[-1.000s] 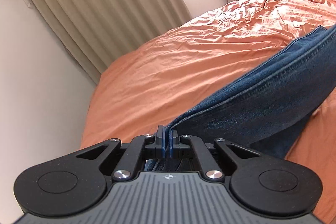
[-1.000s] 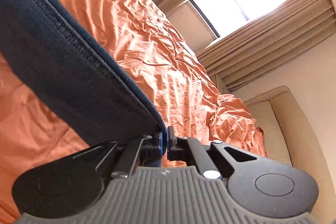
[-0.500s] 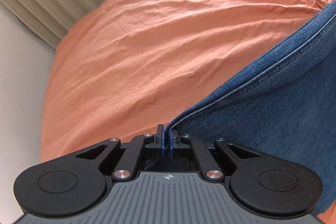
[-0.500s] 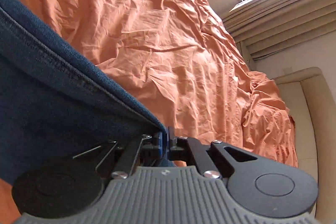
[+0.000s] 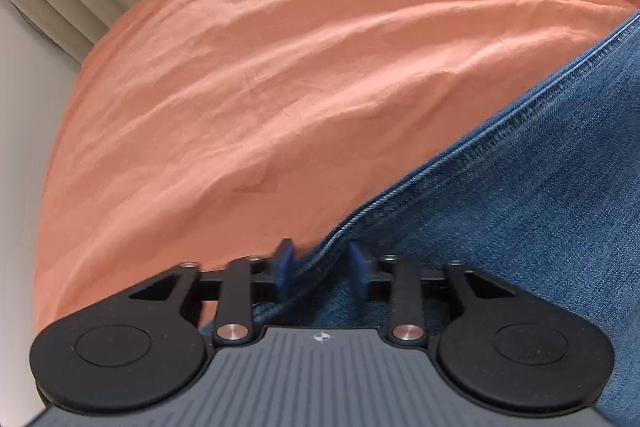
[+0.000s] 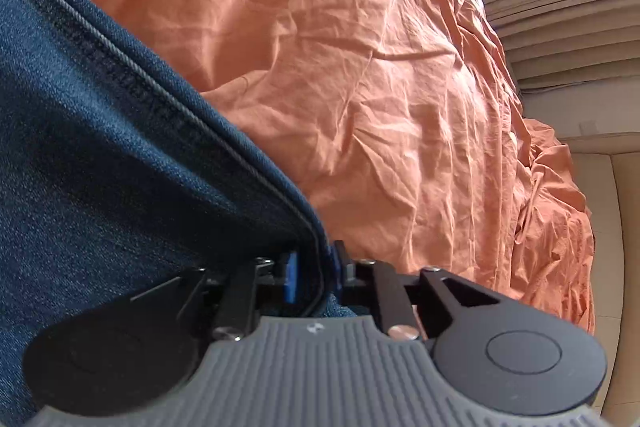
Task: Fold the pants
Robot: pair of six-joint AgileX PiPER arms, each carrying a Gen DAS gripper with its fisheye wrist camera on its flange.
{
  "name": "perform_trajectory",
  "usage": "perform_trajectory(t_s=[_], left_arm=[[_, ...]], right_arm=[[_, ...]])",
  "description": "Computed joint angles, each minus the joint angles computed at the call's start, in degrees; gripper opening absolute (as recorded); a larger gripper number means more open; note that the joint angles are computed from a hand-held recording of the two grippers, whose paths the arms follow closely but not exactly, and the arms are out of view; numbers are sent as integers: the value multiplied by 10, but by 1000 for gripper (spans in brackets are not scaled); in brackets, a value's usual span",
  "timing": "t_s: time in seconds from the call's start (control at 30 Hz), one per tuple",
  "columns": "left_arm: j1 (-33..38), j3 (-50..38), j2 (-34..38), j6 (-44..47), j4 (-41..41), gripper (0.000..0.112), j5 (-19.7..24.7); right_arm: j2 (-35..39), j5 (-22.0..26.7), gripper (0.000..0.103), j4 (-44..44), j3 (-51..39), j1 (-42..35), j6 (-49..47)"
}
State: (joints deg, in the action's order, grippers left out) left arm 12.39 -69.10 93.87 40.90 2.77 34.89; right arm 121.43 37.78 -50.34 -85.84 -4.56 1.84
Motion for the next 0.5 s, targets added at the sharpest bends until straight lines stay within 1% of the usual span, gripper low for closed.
perform_trajectory(t_s=[0.03,0.07,0.13,0.17,0.23,0.27,0.3,0.37,0.43,0.5], left_arm=[[7,7,-13,17,-18,80,-10],[19,7,-26,42,-50,81,-2],[48,-7,-46,83,-108,80,40],[63,-6,-62,99,-128,80,52],[102,-4,-93,137,-177,80,78],[127,-9,-105,154,-201,80,101],[158,-14,-118,168,-226,80,125],[221,-35,-125,190,-271,80,174],[282,-63,-120,196,-309,80,219],[344,-93,-102,197,-338,80,260]], right_arm=[[-15,-4,44,-1,13,-2,13],[-38,-10,51,12,30,-6,15],[-86,-15,51,53,62,-13,14],[-111,-20,51,82,81,-15,7],[-174,-34,51,153,132,-19,-7],[-202,-40,51,186,156,-20,-10],[-243,-51,51,236,195,-20,-19],[-310,-68,51,287,263,-8,-12],[-384,-97,51,342,347,14,2],[-448,-128,51,378,427,48,46]])
